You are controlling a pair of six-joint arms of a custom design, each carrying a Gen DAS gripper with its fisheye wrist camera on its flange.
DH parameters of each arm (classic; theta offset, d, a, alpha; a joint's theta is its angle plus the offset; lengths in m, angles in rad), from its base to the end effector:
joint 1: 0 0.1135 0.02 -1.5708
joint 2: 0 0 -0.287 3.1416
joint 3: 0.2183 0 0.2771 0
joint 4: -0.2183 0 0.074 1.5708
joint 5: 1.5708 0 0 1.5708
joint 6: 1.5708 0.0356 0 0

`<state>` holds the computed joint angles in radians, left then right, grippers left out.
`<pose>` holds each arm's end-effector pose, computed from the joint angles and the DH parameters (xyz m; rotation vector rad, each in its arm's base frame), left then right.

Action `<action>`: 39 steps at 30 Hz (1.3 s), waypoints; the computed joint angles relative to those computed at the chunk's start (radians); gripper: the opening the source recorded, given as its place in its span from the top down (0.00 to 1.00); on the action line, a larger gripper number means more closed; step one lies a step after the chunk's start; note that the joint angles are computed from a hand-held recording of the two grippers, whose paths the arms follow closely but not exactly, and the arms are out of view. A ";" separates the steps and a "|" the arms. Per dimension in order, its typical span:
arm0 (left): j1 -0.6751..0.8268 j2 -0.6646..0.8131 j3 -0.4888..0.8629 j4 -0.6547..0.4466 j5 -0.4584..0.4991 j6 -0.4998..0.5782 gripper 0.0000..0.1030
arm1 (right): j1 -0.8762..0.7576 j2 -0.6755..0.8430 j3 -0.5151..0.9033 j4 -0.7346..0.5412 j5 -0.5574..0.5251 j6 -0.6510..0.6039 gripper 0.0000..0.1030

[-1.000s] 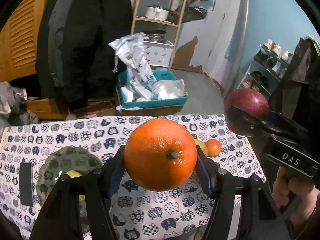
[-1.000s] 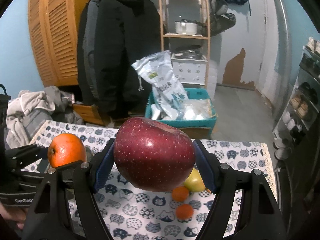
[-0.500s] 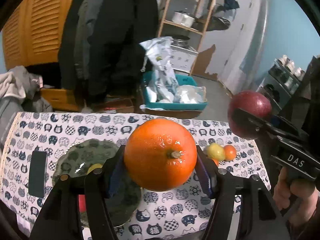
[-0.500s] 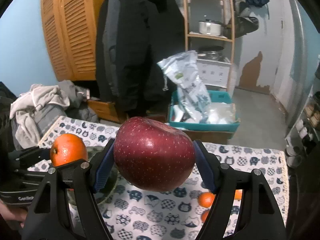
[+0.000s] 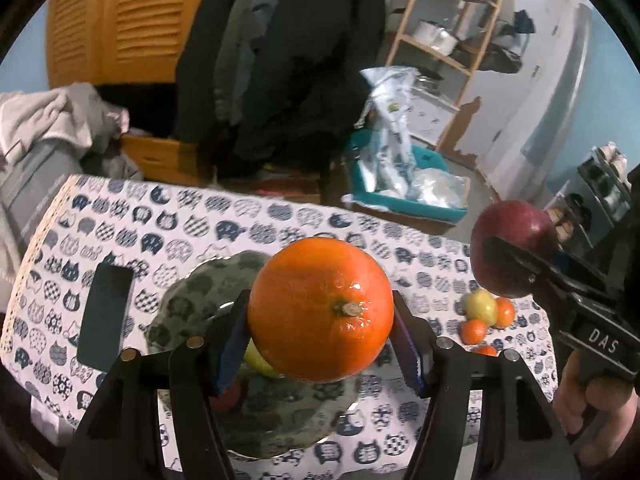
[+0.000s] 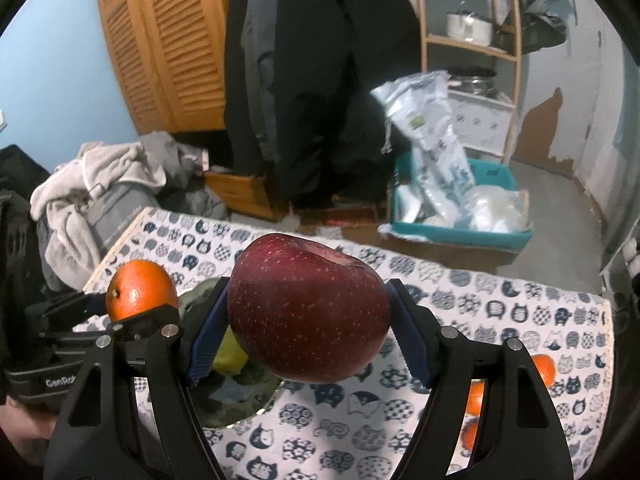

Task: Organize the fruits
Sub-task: 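Carry the orange with left tool and the apple with right tool over the bowl, then open left gripper releasing the orange while right gripper releases the apple into the bowl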

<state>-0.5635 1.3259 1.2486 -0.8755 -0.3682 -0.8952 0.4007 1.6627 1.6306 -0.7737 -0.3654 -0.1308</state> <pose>0.2494 -0.1424 0.3435 -0.5456 2.3813 -0.1802 0.3568 0.1650 0.3732 -0.7935 2.2437 0.5630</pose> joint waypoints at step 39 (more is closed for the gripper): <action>0.231 0.072 -0.267 0.145 0.231 0.000 0.36 | 0.171 0.307 0.015 -0.041 0.008 0.046 0.26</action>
